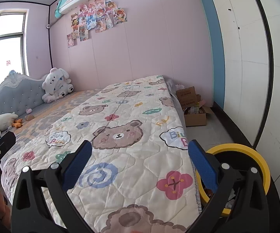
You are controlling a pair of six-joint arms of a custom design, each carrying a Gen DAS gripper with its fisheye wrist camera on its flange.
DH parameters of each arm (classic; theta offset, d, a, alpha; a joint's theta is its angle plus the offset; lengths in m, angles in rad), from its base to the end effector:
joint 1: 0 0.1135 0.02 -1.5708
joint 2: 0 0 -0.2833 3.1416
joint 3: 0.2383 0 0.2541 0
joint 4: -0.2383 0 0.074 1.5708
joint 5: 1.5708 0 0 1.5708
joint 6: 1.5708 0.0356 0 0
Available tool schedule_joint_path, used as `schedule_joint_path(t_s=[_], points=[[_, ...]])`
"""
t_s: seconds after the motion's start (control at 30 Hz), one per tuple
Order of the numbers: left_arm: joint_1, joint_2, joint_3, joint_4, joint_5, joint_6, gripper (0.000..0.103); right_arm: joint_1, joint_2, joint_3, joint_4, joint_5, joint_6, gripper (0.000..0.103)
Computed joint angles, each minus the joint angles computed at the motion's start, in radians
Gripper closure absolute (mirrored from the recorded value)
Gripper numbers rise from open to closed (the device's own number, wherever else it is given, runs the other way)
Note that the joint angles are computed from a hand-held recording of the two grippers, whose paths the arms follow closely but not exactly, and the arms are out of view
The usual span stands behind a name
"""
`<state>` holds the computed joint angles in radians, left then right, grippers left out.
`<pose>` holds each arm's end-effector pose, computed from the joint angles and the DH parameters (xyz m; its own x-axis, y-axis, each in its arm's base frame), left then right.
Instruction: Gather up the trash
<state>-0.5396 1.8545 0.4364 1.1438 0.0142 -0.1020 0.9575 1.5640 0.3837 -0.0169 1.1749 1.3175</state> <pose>0.2585 -0.1554 0.1209 -0.2847 0.0518 -0.9572 0.4991 0.8605 -0.1018 0.1417 0.1443 0.1096 -0.2519 0.2907 -0.9231 0.4883 0.8617 0.1381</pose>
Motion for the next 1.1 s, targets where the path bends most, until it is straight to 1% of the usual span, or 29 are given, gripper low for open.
schedule_joint_path(t_s=[0.17,0.4,1.1], points=[[0.001,-0.005,0.0,-0.012,0.004,-0.004,0.008,-0.001,0.002,0.001,0.0,-0.003,0.003,0.008],[0.005,-0.005,-0.001,-0.014,0.01,-0.001,0.008,-0.015,0.02,-0.012,0.061,-0.025,-0.025,0.008],[0.024,0.009,0.016,-0.031,0.03,0.005,0.008,-0.025,0.037,-0.019,0.085,-0.035,-0.01,0.008]])
